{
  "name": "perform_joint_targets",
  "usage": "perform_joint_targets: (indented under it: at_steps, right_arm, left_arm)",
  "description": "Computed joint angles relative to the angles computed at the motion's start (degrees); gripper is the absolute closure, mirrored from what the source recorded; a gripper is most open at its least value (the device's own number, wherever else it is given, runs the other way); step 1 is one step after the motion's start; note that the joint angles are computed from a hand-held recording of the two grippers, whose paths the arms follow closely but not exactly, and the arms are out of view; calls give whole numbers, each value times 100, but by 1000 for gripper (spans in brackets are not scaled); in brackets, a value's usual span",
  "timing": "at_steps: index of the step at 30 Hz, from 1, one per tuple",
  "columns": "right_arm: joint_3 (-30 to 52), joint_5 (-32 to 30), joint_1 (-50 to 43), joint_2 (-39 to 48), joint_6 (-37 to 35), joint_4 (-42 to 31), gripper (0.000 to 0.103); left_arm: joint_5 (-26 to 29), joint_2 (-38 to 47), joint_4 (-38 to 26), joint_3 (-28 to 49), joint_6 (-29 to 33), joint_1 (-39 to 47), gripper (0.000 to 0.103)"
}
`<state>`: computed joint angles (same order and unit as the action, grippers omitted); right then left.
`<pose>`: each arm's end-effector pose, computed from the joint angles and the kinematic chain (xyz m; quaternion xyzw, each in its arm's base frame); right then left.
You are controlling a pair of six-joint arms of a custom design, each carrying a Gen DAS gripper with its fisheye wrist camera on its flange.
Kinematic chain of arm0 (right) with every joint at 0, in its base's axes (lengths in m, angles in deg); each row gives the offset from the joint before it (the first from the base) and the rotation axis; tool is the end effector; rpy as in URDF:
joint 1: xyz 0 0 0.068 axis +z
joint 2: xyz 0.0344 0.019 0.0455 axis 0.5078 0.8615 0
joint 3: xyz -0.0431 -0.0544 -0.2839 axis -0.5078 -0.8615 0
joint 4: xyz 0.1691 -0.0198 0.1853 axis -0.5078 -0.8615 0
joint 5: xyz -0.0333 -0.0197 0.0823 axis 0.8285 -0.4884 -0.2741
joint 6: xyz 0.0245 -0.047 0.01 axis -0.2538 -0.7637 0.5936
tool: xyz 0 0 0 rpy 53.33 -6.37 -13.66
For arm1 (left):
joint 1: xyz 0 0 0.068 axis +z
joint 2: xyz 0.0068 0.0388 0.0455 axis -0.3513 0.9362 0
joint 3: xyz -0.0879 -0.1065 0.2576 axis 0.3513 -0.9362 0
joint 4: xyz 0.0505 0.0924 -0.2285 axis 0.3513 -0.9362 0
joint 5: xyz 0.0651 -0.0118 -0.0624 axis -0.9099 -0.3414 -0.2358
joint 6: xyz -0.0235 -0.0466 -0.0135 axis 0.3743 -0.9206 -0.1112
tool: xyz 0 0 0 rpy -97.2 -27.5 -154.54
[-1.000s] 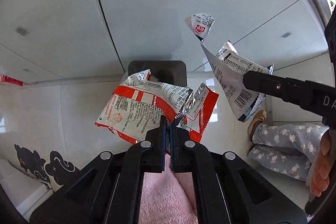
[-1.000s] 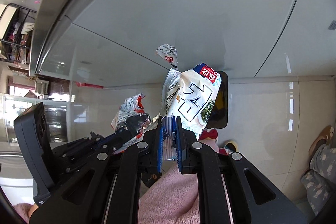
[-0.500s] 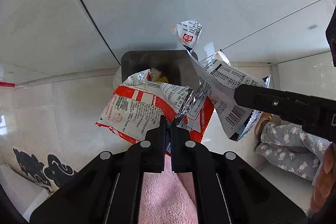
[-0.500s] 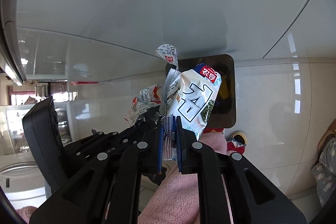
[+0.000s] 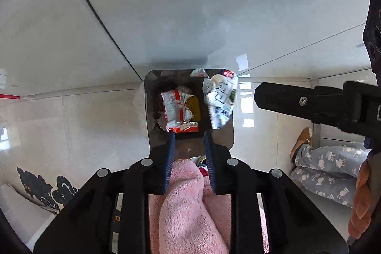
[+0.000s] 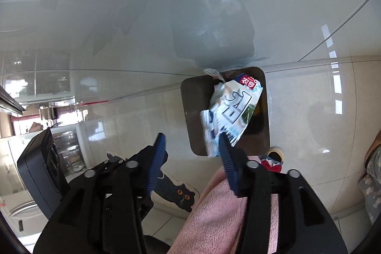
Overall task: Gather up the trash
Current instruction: 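Lower both wrappers over the black bin and open both grippers, then grasp the crumpled foil ball with the left gripper while the right gripper grasps the mentos bag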
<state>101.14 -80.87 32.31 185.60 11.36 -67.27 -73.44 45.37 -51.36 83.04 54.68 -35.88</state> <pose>0.2785 0.0260 0.1552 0.2831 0.9204 0.2695 0.0105 0.3088 -0.0910 0.1384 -0.2459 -0.9654 0.0870 0.0020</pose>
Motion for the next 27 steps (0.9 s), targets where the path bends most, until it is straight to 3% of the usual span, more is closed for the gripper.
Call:
perform_joint_targets:
  at_steps: [3, 4, 6, 8, 10, 11, 20, 27]
  right_arm:
    - [144, 241, 75, -52, -68, -224, 50]
    - [224, 352, 92, -133, -120, -400, 42]
    - [408, 601, 123, -374, -211, -801, 32]
    - [645, 876, 112, -649, -307, -1285, 23]
    - [878, 1115, 95, -916, -366, -1729, 4]
    - [1025, 1219, 79, -1067, -413, -1985, 4]
    - [2908, 2100, -94, -1852, -952, -4070, 3]
    - [4929, 2751, -438, -1649, -1371, -5045, 3]
  left_arm:
    - [-19, -180, -211, 109, -144, 23, 59]
    - [-14, -296, -330, 164, -196, 48, 54]
    - [10, -539, -580, 292, -303, 62, 34]
    - [38, -820, -915, 459, -310, 93, 23]
    - [61, -1082, -1297, 662, -255, 113, 14]
    - [58, -1169, -1491, 837, -287, 55, 9]
    - [115, -1540, -3134, 3021, -147, 66, 8]
    - [452, -1084, -3694, 5200, -153, 193, 8]
